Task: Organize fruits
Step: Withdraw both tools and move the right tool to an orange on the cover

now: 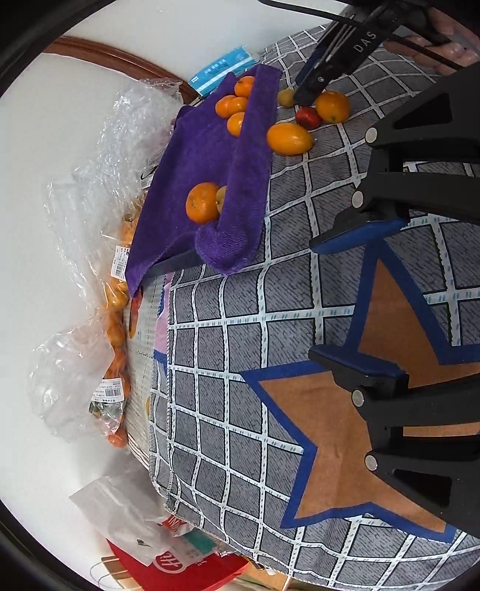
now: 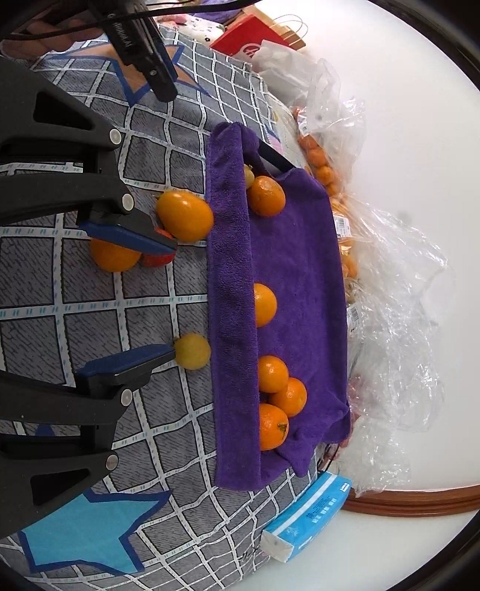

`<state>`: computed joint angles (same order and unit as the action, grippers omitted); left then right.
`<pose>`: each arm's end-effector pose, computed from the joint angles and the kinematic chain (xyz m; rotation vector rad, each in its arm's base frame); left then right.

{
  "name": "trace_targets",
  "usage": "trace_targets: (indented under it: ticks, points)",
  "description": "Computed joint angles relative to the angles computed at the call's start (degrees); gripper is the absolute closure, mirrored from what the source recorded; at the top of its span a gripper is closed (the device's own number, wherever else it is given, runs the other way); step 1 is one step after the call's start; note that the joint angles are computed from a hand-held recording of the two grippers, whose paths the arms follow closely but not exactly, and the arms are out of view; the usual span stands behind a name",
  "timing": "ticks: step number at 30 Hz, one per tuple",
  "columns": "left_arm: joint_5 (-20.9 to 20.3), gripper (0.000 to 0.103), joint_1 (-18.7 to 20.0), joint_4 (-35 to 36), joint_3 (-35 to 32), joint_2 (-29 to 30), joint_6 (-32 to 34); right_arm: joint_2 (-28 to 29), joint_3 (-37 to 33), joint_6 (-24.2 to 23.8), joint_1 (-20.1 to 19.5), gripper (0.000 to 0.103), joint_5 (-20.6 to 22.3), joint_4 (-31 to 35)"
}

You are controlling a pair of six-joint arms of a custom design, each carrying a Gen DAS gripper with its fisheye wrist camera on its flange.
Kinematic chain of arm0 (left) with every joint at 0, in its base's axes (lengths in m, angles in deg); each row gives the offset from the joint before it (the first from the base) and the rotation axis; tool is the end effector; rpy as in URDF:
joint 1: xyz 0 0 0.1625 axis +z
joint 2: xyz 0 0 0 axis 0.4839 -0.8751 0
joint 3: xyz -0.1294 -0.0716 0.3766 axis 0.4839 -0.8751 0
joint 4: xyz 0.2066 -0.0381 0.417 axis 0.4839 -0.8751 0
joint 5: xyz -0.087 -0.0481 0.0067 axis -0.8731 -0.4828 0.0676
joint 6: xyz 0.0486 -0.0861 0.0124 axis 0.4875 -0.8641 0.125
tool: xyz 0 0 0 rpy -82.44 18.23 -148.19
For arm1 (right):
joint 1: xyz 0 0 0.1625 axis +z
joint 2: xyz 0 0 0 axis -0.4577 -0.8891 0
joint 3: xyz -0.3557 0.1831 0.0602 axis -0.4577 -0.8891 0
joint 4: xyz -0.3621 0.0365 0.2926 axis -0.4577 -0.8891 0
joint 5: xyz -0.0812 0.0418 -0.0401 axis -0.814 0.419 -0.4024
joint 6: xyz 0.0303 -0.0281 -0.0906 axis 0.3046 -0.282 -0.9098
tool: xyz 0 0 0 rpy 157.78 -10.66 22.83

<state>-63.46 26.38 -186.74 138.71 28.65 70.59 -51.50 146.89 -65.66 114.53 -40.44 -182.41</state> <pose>-0.2342 -0.6701 0.0139 0.6811 2.5058 -0.7282 0.0501 -0.5830 0.2005 0.0166 -2.1334 1.1009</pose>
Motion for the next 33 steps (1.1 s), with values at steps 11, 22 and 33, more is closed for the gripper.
trace_targets:
  ticks: [11, 22, 33]
  points:
    - [-5.1, 0.056, 1.9, -3.3, 1.0, -0.8, -2.3, -0.6, 0.7, -0.6, -0.2, 0.068, 0.8, -0.1]
    - [-5.3, 0.066, 2.1, -3.8, 1.0, -1.0, -2.8, -2.0, 3.1, -2.2, 0.4, 0.067, 2.2, -2.8]
    - [-7.0, 0.064, 2.4, -3.2, 0.8, -1.2, -3.0, -3.7, 4.6, 1.0, -0.8, 0.065, 8.3, 2.8]
